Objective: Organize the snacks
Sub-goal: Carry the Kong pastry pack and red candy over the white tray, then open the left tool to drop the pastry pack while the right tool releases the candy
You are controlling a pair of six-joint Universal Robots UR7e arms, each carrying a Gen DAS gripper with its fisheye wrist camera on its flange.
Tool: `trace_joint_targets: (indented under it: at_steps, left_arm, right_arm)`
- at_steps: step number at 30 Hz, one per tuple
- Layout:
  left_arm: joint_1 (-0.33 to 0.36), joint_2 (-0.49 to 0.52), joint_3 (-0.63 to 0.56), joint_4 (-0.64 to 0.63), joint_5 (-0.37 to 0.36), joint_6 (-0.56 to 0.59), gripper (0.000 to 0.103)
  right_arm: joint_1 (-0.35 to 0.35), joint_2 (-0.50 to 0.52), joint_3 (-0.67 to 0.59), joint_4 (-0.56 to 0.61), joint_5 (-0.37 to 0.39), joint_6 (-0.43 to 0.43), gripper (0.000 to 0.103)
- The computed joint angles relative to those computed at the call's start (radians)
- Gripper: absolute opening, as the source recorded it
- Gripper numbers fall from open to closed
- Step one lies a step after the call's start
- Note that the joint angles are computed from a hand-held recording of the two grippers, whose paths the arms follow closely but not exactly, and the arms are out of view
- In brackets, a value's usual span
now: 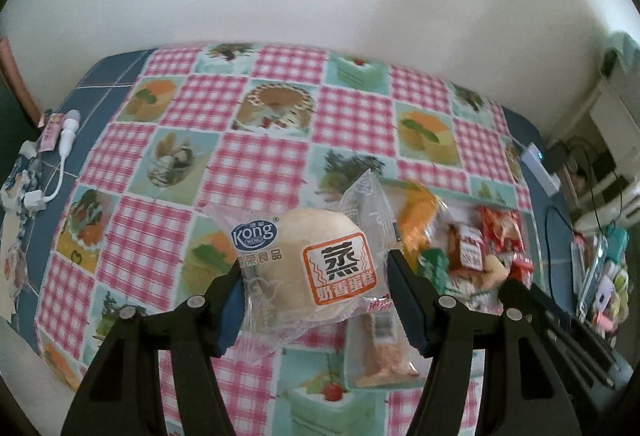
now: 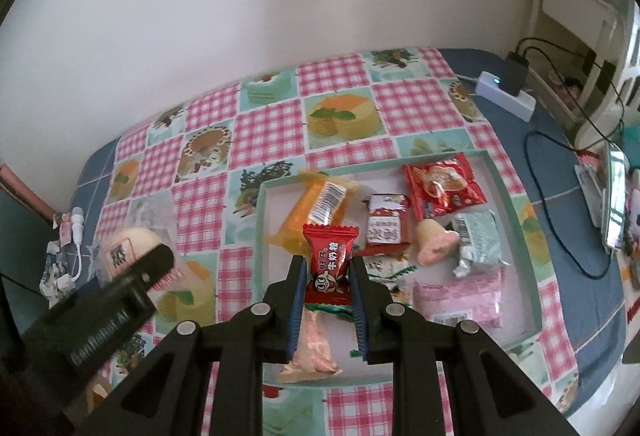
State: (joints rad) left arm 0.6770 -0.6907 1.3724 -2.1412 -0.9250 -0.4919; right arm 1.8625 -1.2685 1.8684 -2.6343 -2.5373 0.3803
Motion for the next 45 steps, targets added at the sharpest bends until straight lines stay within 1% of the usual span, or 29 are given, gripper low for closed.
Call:
trace_joint_targets:
  at_steps: [5,9,13,15,19,22,25,34,42,44,45]
  left_arm:
    - [-0.012,0.018,0.001,0.01,-0.041,0.025,0.067]
    - [-0.022,0.037,-0.004,0.035,-0.052,0.046,0.067]
    - [-0.025,0.047,-0.006,0.048,-0.089,0.064,0.067]
    - [-0.028,0.054,-0.009,0.057,-0.097,0.072,0.067]
    - [-0.03,0.069,-0.017,0.096,-0.104,0.079,0.067]
    - [-0.031,0.079,-0.024,0.116,-0.122,0.089,0.067]
    - [-0.035,0.087,-0.029,0.126,-0.132,0.104,0.067]
    - [-0.049,0.102,-0.032,0.132,-0.139,0.139,0.067]
    - [-0.045,0.103,-0.035,0.129,-0.152,0.137,0.068]
    - [-0.044,0.102,-0.035,0.127,-0.152,0.134,0.07]
    - [-0.044,0.101,-0.034,0.127,-0.149,0.132,0.077]
  right_arm:
    - [-0.021,-0.031,0.009,0.048,-0.011,0.044,0.023]
    - [-0.045,-0.06,0.019,0.068,0.024,0.069,0.023]
    - [-0.055,-0.077,0.025,0.064,0.033,0.079,0.024]
    - [-0.064,-0.084,0.026,0.074,0.037,0.089,0.024]
    - [-0.093,-0.091,0.022,0.144,0.041,0.141,0.024]
    - [-0.12,-0.101,0.024,0.19,0.064,0.18,0.024]
    - [-0.133,-0.106,0.028,0.196,0.077,0.185,0.024]
    - [-0.141,-0.11,0.026,0.211,0.083,0.198,0.024]
    - [-0.143,-0.109,0.024,0.22,0.082,0.212,0.024]
    - [-0.144,-0.11,0.024,0.222,0.083,0.211,0.024]
    - [-0.144,-0.109,0.023,0.223,0.082,0.212,0.024]
